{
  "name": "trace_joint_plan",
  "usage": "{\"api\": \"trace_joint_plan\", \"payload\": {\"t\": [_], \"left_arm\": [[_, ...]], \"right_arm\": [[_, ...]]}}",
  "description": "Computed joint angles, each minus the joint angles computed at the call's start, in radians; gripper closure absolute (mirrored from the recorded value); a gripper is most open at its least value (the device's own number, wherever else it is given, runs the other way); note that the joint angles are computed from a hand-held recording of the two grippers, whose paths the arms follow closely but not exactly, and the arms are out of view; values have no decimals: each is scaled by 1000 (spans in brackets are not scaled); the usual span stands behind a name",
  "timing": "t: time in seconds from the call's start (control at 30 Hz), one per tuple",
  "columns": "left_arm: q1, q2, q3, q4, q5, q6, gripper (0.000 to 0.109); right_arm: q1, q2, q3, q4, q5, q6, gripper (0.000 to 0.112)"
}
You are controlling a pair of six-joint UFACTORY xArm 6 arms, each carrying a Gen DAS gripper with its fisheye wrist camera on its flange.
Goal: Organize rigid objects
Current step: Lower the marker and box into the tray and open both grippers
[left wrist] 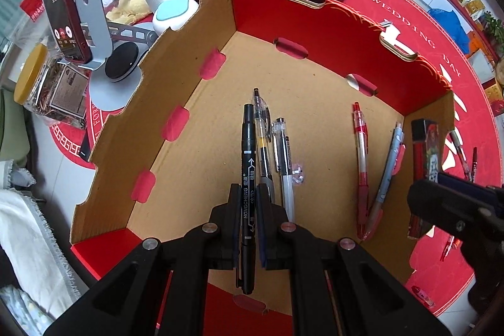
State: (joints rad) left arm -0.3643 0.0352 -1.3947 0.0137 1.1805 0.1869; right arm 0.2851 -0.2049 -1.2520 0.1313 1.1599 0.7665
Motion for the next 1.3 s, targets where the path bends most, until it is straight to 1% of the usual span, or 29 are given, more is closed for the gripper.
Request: {"api": "trace_joint_plan", "payload": {"t": [0.3, 0.77, 0.83, 0.87, 0.9, 0.93, 0.97, 1.0, 1.03, 1.07, 1.13, 1.3], "left_arm": [[-3, 32, -12, 11, 2, -2, 99], [-13, 99, -31, 36, -7, -1, 99], [-14, 112, -36, 28, -4, 15, 99], [-14, 115, -36, 25, -5, 27, 97], [-15, 115, -29, 27, -10, 46, 93], [-16, 116, -26, 33, -16, 53, 73], [-15, 113, -17, 42, -26, 61, 37], [-11, 112, -15, 34, -28, 67, 20], [-2, 107, -9, 11, -36, 75, 7], [14, 96, 5, -31, -61, 82, 6], [24, 92, 12, -37, -80, 75, 6], [24, 81, 12, -35, -98, 72, 6]], "right_arm": [[-4, 37, -8, 0, 4, -25, 87], [-31, 76, 33, 33, -38, -52, 87], [-35, 80, 40, 38, -44, -56, 87], [-34, 77, 46, 37, -57, -57, 87], [-33, 74, 51, 39, -67, -60, 87], [-33, 72, 53, 36, -71, -57, 86], [-34, 68, 55, 35, -71, -56, 75], [-33, 61, 61, 35, -81, -55, 67], [-30, 50, 69, 36, -107, -59, 49], [-22, 47, 60, 3, -104, -47, 37], [-12, 38, 47, -41, -104, -36, 27], [-1, -35, 64, -94, -103, 15, 27]]}}
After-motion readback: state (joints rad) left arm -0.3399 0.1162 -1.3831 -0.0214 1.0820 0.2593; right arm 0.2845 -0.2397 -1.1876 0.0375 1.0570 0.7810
